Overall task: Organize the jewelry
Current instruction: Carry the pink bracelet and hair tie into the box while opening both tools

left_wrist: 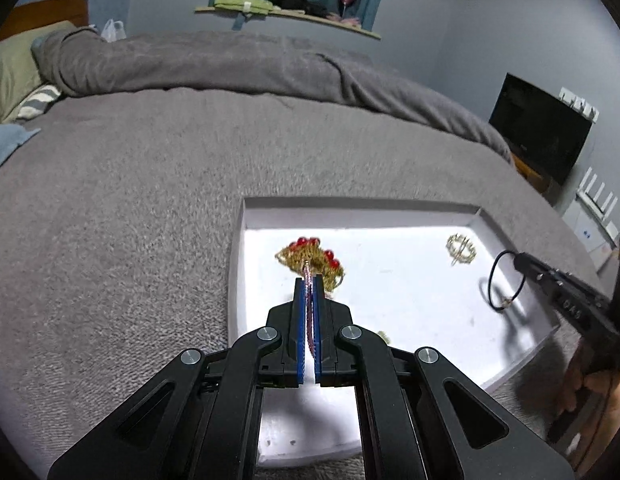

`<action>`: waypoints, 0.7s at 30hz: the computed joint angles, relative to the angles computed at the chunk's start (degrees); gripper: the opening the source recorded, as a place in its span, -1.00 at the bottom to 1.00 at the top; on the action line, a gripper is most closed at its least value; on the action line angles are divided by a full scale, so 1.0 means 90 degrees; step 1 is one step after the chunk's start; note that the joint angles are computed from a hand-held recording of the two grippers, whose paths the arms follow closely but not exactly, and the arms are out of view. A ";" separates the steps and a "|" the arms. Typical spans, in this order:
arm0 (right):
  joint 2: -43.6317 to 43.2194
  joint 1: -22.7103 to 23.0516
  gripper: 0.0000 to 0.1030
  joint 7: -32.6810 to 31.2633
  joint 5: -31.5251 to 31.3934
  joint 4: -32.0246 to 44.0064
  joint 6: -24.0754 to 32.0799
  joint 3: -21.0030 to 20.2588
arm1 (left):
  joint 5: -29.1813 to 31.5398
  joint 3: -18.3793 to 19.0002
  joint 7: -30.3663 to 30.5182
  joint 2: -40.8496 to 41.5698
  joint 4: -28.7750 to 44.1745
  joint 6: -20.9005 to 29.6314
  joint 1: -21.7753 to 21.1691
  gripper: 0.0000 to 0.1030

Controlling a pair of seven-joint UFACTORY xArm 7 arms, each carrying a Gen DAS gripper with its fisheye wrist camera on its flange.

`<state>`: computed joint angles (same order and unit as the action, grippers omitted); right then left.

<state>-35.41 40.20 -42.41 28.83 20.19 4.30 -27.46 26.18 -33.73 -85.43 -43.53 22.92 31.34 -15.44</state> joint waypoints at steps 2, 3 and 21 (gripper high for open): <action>0.0074 0.0022 -0.93 0.0000 -0.0014 -0.0011 -0.0050 0.0015 | 0.0011 0.0029 0.0025 0.0166 -0.0036 -0.0112 0.0027 -0.92; 0.0116 0.0042 -0.93 -0.0001 -0.0024 -0.0029 -0.0096 0.0020 | 0.0020 0.0040 0.0026 0.0259 -0.0031 -0.0157 0.0059 -0.92; -0.0042 0.0373 -0.84 0.0151 -0.0171 -0.0115 -0.0273 -0.0400 | 0.0243 0.0047 -0.0010 0.0501 0.0138 0.0222 0.0007 -0.58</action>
